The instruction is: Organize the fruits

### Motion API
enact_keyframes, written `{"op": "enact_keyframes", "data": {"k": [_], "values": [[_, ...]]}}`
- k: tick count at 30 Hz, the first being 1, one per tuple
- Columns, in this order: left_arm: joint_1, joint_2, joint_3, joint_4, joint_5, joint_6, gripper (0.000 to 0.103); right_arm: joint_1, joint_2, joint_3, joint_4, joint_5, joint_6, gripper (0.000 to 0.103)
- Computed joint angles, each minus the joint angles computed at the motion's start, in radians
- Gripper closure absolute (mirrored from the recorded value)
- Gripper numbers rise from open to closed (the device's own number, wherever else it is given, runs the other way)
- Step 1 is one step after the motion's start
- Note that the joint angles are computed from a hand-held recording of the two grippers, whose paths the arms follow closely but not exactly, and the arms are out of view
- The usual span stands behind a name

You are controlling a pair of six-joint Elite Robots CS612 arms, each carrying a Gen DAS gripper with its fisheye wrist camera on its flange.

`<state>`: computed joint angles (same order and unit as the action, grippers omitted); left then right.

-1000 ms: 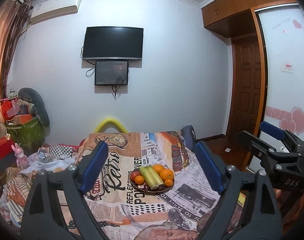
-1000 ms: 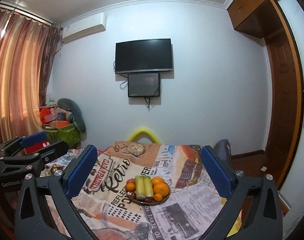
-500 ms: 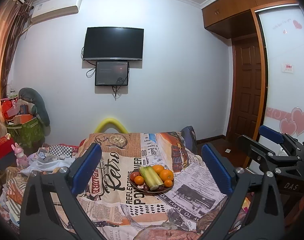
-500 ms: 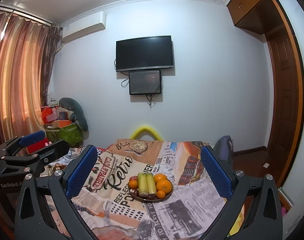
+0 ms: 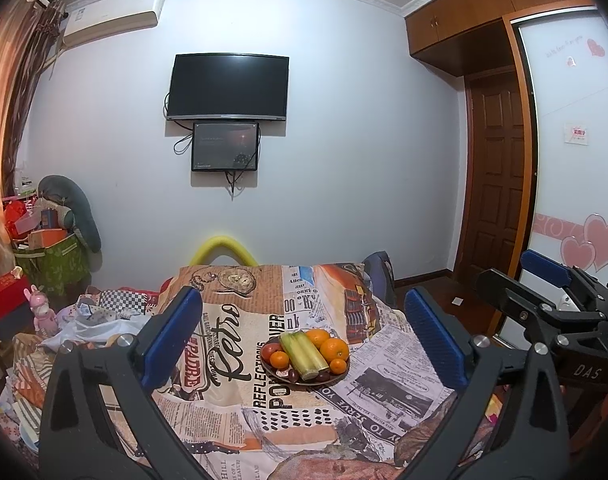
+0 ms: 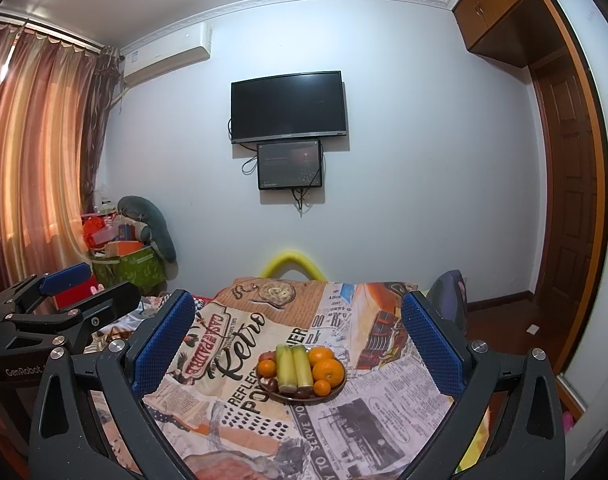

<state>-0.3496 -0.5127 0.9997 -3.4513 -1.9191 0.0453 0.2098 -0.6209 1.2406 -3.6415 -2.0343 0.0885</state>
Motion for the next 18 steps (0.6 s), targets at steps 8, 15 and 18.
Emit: {"op": "enact_keyframes", "data": {"k": [8, 15, 18], "values": [[0.001, 0.000, 0.000, 0.000, 0.000, 0.001, 0.000, 0.001, -0.002, 0.004, -0.002, 0.001, -0.001, 0.000], [0.000, -0.001, 0.004, -0.004, 0.003, 0.000, 0.000, 0.002, -0.002, 0.003, -0.001, 0.001, -0.001, 0.000], [0.000, -0.001, 0.004, -0.004, 0.003, 0.000, 0.000, 0.002, -0.002, 0.003, -0.002, 0.000, -0.001, 0.000]]}}
